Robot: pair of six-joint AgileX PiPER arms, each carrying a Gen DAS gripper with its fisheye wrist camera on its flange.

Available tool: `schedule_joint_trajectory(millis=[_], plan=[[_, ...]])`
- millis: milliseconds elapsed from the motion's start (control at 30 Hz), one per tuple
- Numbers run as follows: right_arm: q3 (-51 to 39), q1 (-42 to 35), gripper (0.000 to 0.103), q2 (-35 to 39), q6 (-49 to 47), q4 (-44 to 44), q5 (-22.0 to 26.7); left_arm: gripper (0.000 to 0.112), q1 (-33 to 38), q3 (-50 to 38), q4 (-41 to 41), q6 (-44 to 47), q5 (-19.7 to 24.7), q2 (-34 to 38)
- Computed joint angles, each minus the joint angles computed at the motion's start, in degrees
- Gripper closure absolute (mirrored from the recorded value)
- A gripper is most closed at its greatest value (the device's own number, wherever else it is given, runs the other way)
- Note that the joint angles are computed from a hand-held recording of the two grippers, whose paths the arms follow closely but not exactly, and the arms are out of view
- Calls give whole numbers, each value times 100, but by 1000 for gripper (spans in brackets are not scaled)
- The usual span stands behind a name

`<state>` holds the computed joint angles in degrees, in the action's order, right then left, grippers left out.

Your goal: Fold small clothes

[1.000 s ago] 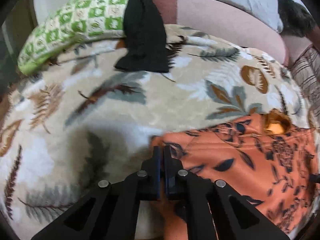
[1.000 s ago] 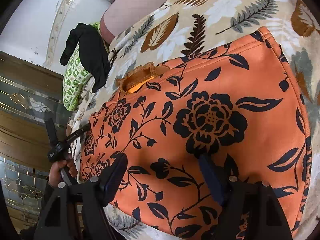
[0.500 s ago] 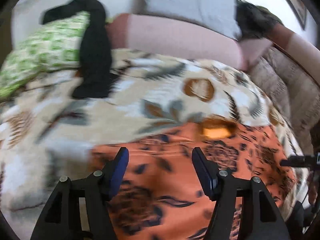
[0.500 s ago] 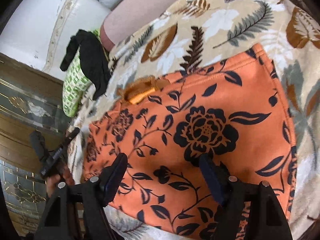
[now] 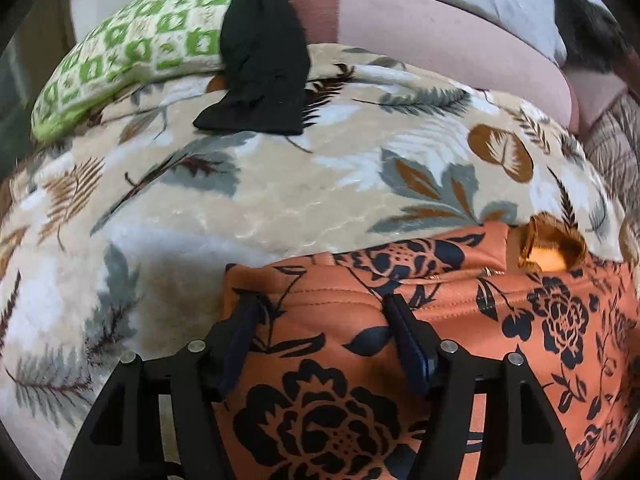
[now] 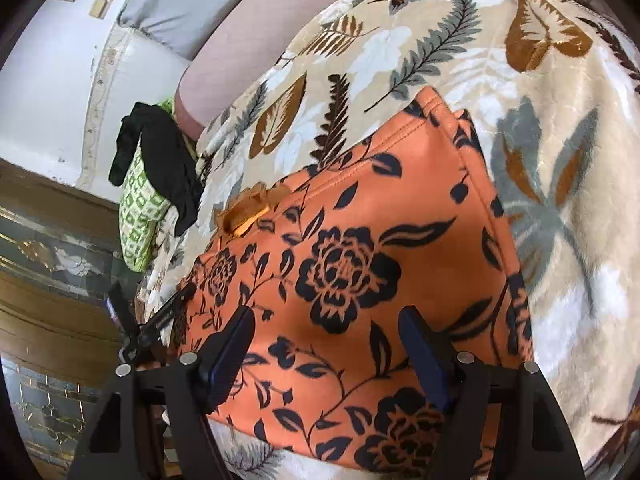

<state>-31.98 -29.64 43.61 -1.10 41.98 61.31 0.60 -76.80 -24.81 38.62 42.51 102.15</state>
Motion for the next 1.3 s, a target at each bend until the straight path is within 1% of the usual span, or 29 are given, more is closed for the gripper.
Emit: schedule_joint_trajectory(millis=[100,133,167,233,300,333,400,433,467,500,533,567,600,633,700,833,867,900,933,967,1000,1033,1100,1167,1233,1300], plan=[[72,401,26,-5,247,-156,-209,45,50,163,-66,83,-63,-244],[97,400,26,-15,251,-135,-222,45,105,201,-175,168,-57,-338],[119,378,26,-30,239,-118,-222,45,244,323,-475,441,-80,-566],[106,390,26,-78,278,-103,-217,45,444,388,-740,713,35,-789],[58,579,26,-84,402,-152,-308,45,673,490,-1062,1012,173,-906],[29,776,26,-63,481,-203,-425,45,663,530,-915,929,113,-910],[42,973,26,19,541,-252,-576,45,448,612,-74,453,-211,-651],[94,1014,26,121,537,-242,-656,40,417,643,161,338,-348,-448],[161,956,26,193,429,-165,-691,39,461,531,166,178,-265,-278],[261,832,26,259,218,-20,-713,37,578,439,-47,216,-141,-224],[355,590,26,262,-21,192,-640,37,598,315,-32,118,-13,-189],[363,492,26,235,-66,251,-580,37,606,307,-8,45,-25,-284],[273,537,26,168,99,134,-530,38,593,372,0,47,-130,-392],[183,695,26,126,300,-43,-569,38,616,453,-70,174,-182,-531],[17,907,26,84,518,-256,-606,38,803,553,-464,656,27,-781],[-67,668,26,143,184,-70,-643,38,1139,917,-854,1148,412,-1246],[-7,529,26,234,43,-2,-680,38,1212,1130,-905,1359,432,-1357],[78,434,26,365,-46,2,-779,38,1194,1300,-838,1433,329,-1415],[169,314,26,495,-155,10,-858,37,1101,1442,-589,1367,162,-1395],[319,10,26,631,-466,247,-838,35,1042,1598,-378,1375,3,-1284],[371,-174,26,649,-627,441,-770,35,1070,1605,-395,1392,23,-1236],[300,-238,26,579,-559,437,-672,32,1173,1564,-538,1398,84,-1224],[72,36,26,445,-185,133,-638,32,1202,1352,-421,1120,315,-1254],[-122,309,26,242,-7,-23,-590,32,1216,1391,-540,1263,220,-1452],[-229,598,26,174,146,-215,-643,32,1240,1447,-624,1467,212,-1587],[-110,621,25,275,254,-377,-706,32,1046,1475,-76,1121,25,-1476]])
